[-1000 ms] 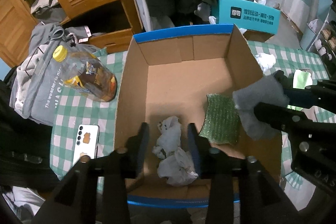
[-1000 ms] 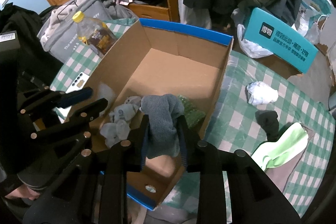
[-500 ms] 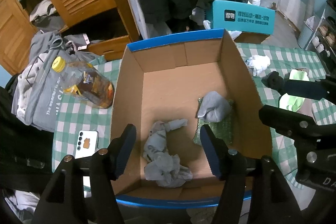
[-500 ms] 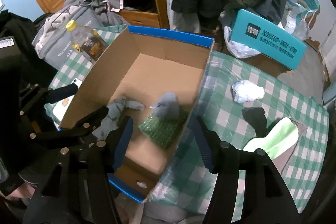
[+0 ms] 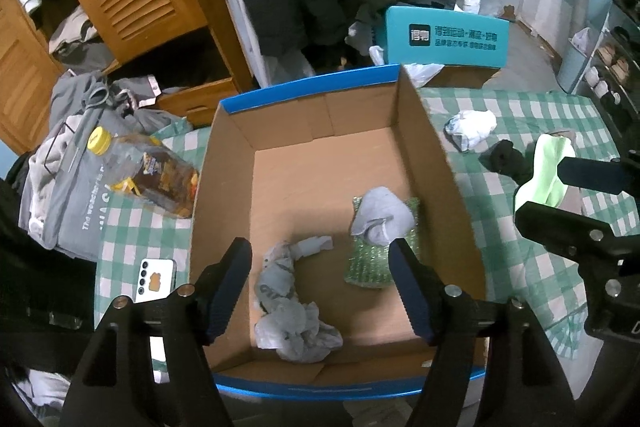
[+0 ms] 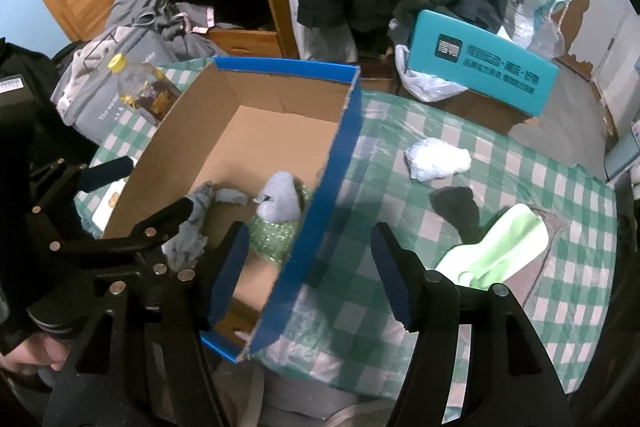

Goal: Organize soft objects
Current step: 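Move both open tools back over the table toward the grey fleece sock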

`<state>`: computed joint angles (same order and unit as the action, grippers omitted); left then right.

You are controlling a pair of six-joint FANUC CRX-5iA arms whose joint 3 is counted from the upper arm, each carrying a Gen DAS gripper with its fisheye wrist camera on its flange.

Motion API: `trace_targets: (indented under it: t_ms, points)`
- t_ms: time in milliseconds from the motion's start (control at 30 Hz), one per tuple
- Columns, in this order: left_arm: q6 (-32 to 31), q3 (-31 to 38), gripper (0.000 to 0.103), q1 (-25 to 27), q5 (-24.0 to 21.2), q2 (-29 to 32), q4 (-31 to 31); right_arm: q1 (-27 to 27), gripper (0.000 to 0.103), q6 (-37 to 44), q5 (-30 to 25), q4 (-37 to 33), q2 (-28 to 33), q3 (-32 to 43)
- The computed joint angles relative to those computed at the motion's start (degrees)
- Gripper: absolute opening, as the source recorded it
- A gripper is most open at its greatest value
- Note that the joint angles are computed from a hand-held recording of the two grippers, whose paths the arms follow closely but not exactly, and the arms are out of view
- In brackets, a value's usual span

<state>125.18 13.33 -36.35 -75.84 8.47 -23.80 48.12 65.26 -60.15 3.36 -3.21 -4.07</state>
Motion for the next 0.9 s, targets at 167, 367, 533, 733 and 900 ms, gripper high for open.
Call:
trace_targets:
  t_ms: [167,367,533,733,900]
  points:
    - [-0.54,2.19,0.073,-1.08,-0.56,1.69,-0.14,-1.49,0.064,-0.50,-0.30,0.00,-1.18,-1.40]
    - [-1.25,4.53,0.073,-2.34,-1.03,3.57,-0.07,-3.80,0.064,-1.14,-0.36,0.09,-3.17,-3.45]
    - [-1.81,6.33,0.074,-3.28,-1.23,5.05,0.24,-6.01,0.064,-1.59,-0.42,-0.04,-4.97,-5.19]
    - [-2.65,9.56,0.075,-4.76,-2.28,7.48,-0.04,-8.39,0.064,-2.18,-0.53,0.62,-6.83,-7.28]
    - [-3.48,12.04,0.076,-6.03,-3.03,9.48,-0.24,-10.81,0.064,-2.17,-0.64,0.36,-8.29,-8.92]
